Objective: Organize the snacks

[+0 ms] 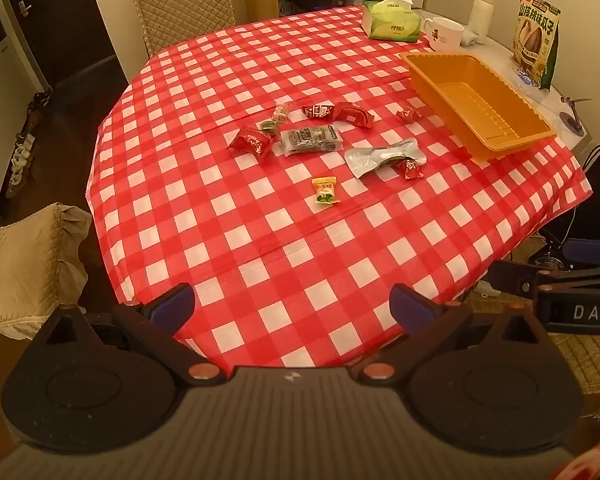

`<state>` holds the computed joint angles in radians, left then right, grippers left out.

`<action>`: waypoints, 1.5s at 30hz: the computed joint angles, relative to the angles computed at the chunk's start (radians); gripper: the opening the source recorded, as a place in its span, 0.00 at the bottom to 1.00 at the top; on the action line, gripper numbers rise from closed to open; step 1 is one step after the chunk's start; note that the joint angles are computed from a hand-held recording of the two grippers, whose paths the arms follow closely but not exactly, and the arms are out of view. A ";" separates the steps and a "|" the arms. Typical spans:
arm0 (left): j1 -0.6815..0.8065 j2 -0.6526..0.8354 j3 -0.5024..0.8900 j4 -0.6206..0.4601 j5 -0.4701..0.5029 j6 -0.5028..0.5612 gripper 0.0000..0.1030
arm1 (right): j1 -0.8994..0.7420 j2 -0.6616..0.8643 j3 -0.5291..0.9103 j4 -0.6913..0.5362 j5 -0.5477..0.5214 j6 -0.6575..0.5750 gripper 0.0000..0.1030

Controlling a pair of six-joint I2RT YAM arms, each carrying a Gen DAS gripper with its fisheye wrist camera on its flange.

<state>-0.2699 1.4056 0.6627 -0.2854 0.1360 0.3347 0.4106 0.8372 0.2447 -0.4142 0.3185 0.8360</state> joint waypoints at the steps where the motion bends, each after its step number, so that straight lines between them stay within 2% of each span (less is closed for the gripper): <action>1: 0.000 0.000 -0.001 0.001 0.000 0.001 1.00 | 0.001 0.000 -0.001 0.003 0.002 0.001 1.00; 45: -0.009 0.015 0.020 -0.006 0.003 -0.013 1.00 | -0.058 0.043 0.005 0.056 -0.032 -0.057 1.00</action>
